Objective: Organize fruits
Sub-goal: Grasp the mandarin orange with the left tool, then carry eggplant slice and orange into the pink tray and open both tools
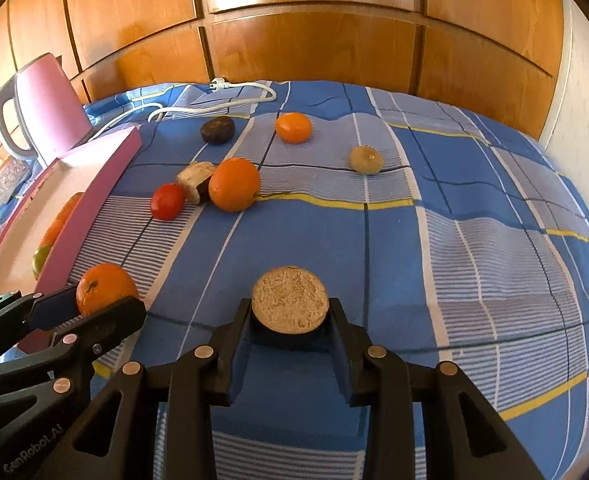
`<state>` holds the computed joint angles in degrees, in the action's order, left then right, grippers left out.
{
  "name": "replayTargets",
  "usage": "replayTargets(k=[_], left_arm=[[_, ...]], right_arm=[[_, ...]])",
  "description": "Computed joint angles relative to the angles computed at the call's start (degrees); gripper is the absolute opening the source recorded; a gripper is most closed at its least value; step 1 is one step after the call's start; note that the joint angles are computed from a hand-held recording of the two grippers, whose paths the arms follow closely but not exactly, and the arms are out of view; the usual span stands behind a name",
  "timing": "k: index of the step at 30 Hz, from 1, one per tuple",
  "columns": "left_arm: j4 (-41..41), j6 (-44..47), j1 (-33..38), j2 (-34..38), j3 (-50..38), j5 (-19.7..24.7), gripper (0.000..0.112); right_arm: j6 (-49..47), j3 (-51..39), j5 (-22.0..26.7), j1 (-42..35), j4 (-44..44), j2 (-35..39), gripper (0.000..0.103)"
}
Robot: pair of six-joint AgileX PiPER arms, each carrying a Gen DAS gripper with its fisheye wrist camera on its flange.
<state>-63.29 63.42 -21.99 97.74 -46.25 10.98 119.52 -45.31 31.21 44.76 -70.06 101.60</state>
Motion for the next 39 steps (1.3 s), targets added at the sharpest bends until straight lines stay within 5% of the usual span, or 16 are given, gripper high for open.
replayTargets(k=[25, 39], left_arm=[[-11.48, 12.5, 8.22, -11.69, 5.43, 2.27, 0.037], [-8.89, 8.9, 18.55, -12.86, 3.38, 3.74, 0.037]], right_arm=[[-10.51, -8.41, 8.23, 6.69, 7.85, -3.21, 0.036], [-23.53, -21.72, 8.05, 7.59, 10.47, 2.27, 0.036]])
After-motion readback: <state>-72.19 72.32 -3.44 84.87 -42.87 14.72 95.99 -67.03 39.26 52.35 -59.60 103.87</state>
